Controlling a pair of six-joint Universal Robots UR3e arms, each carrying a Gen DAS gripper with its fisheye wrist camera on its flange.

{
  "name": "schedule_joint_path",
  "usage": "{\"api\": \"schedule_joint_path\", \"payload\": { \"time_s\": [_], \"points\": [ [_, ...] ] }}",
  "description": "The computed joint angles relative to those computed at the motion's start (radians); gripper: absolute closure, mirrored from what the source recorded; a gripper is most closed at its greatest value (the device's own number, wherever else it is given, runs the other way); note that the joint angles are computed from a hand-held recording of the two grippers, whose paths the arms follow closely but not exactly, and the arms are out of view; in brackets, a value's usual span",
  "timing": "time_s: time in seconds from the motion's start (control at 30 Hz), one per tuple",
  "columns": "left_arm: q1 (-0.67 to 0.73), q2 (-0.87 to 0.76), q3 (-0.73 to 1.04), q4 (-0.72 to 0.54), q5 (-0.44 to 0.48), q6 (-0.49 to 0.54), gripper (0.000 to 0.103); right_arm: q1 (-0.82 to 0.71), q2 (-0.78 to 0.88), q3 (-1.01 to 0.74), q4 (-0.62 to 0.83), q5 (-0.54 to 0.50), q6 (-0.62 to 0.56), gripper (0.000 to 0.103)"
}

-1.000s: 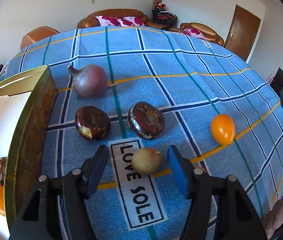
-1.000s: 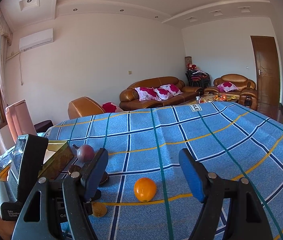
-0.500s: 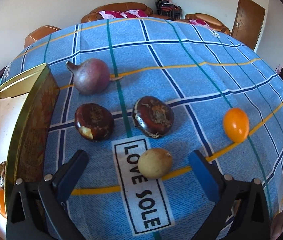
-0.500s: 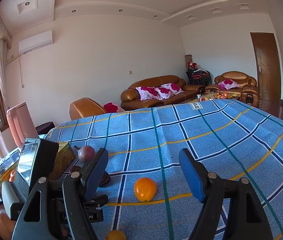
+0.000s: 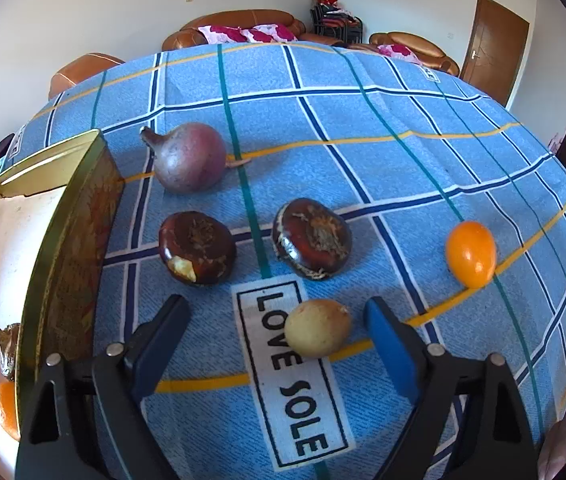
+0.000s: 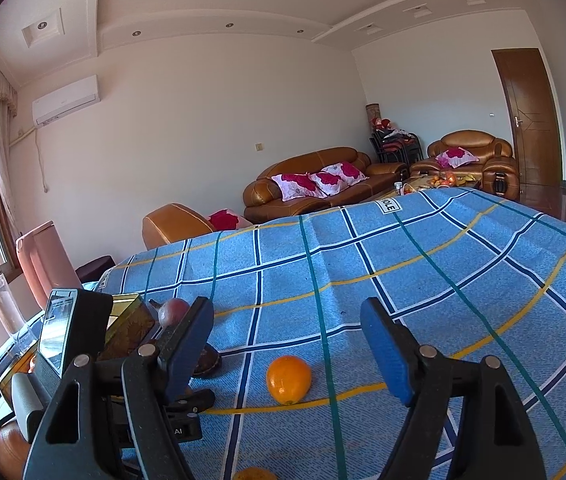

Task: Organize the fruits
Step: 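Grasp the small tan round fruit with the left tool, then grasp the orange on the cloth with the right tool while the left tool holds the tan fruit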

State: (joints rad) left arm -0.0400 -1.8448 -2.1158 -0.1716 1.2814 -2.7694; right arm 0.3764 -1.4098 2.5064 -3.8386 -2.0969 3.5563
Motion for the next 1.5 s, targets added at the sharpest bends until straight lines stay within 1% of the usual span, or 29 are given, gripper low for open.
{"api": "schedule_joint_path", "payload": {
  "time_s": [0.07,0.1,0.13,0.17,0.2,0.23,0.33,0.37,0.5,0.6,0.7,0.73,0.8,0.93,1.0,1.13,1.2,1.27,1.33,1.43,1.5],
  "points": [
    [0.020,0.019,-0.026,0.011,-0.020,0.015,0.028,-0.016,-0.013,0.020,-0.010,0.018,0.011,0.023],
    [0.031,0.028,-0.038,0.013,-0.033,0.024,0.031,-0.024,-0.018,0.028,-0.016,0.027,0.017,0.023],
    [0.040,0.036,-0.048,0.016,-0.039,0.031,0.038,-0.032,-0.022,0.037,-0.022,0.036,0.023,0.023],
    [0.050,0.044,-0.059,0.023,-0.045,0.034,0.049,-0.038,-0.026,0.043,-0.026,0.042,0.029,0.023],
    [0.064,0.053,-0.069,0.025,-0.058,0.035,0.057,-0.047,-0.030,0.052,-0.033,0.052,0.033,0.023],
    [0.075,0.058,-0.075,0.027,-0.071,0.030,0.074,-0.051,-0.030,0.056,-0.037,0.056,0.038,0.023],
    [0.125,0.072,-0.085,-0.010,-0.144,0.038,0.073,-0.060,-0.033,0.068,-0.050,0.064,0.045,0.023],
    [0.130,0.070,-0.082,-0.017,-0.156,0.037,0.073,-0.068,-0.036,0.075,-0.057,0.072,0.044,0.023],
    [0.136,0.079,-0.098,-0.003,-0.160,0.031,0.073,-0.069,-0.042,0.081,-0.059,0.073,0.049,0.023],
    [0.160,0.096,-0.128,0.031,-0.187,0.024,0.073,-0.072,-0.040,0.083,-0.065,0.075,0.046,0.023],
    [0.179,0.123,-0.182,0.109,-0.206,0.016,0.073,-0.080,-0.045,0.087,-0.064,0.086,0.042,0.023],
    [0.187,0.135,-0.204,0.142,-0.214,0.016,0.073,-0.089,-0.050,0.094,-0.067,0.104,0.039,0.023],
    [0.197,0.156,-0.255,0.228,-0.224,0.010,0.073,-0.107,-0.060,0.110,-0.078,0.131,0.037,0.023],
    [0.228,0.186,-0.350,0.402,-0.261,0.006,0.073,-0.122,-0.070,0.126,-0.087,0.146,0.045,0.023],
    [0.239,0.192,-0.386,0.477,-0.274,0.004,0.073,-0.121,-0.078,0.122,-0.067,0.152,0.042,0.023],
    [0.260,0.203,-0.428,0.553,-0.308,0.016,0.073,-0.133,-0.124,0.129,0.001,0.194,0.024,0.023],
    [0.284,0.207,-0.446,0.579,-0.340,0.014,0.073,-0.125,-0.139,0.128,0.030,0.190,0.011,0.023],
    [0.313,0.217,-0.465,0.591,-0.371,0.011,0.073,-0.105,-0.140,0.115,0.054,0.165,0.000,0.023],
    [0.319,0.219,-0.462,0.576,-0.383,0.013,0.073,-0.101,-0.145,0.086,0.114,0.154,-0.027,0.024],
    [0.289,0.209,-0.434,0.549,-0.341,0.003,0.073,-0.093,-0.139,0.024,0.220,0.111,-0.075,0.027],
    [0.276,0.205,-0.422,0.531,-0.325,0.006,0.073,-0.122,-0.150,-0.005,0.309,0.145,-0.097,0.028]
  ]
}}
